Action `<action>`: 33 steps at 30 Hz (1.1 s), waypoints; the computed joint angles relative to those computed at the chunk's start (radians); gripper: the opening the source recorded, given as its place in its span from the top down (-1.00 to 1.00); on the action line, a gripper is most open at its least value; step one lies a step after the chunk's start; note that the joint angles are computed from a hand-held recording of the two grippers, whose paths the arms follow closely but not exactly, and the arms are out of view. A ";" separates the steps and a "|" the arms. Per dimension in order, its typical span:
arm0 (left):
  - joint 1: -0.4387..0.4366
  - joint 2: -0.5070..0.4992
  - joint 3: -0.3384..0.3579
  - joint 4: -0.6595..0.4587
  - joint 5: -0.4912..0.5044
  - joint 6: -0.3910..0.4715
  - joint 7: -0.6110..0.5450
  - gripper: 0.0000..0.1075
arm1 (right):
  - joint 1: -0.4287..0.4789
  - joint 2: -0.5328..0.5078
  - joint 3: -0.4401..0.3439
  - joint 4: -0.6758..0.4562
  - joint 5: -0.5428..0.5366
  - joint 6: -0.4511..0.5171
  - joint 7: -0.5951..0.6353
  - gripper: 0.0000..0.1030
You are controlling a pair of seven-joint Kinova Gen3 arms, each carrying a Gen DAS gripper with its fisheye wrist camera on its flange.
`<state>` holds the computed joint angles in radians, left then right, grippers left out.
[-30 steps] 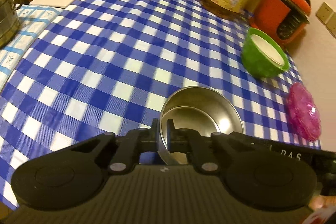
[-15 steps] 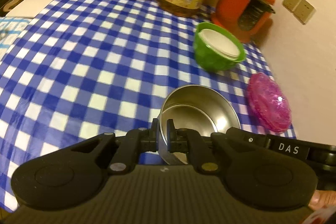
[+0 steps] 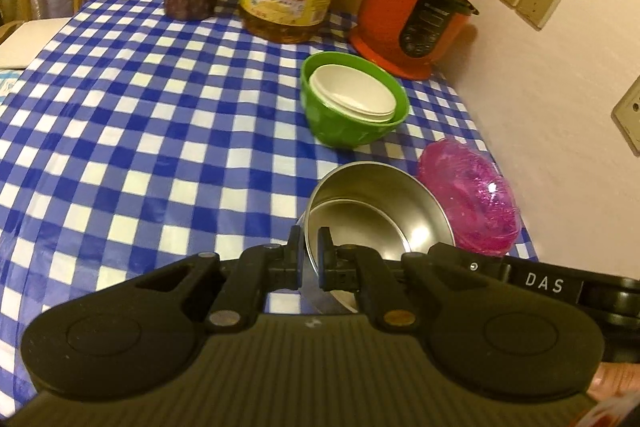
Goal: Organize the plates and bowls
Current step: 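Lift the steel bowl with both grippers toward the green bowl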
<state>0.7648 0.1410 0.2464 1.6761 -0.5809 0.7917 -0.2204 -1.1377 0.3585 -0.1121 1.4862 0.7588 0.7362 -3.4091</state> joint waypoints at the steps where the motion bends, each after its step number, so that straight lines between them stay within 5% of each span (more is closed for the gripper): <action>1: 0.001 0.006 0.002 -0.010 0.000 0.003 -0.005 0.90 | -0.001 -0.006 0.002 0.006 0.003 0.000 -0.005 0.78; 18: 0.031 0.087 -0.048 -0.148 0.016 -0.007 -0.096 0.90 | 0.062 -0.059 -0.019 0.048 0.047 0.015 -0.028 0.79; 33: -0.004 0.184 -0.113 -0.296 0.102 -0.055 -0.246 0.90 | 0.172 -0.029 0.002 -0.046 -0.019 -0.003 0.160 0.79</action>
<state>0.7608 0.3253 0.1330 1.3796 -0.4791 0.7369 -0.4667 -0.9661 0.3293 -0.1100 1.4399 0.7396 0.7329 -3.2488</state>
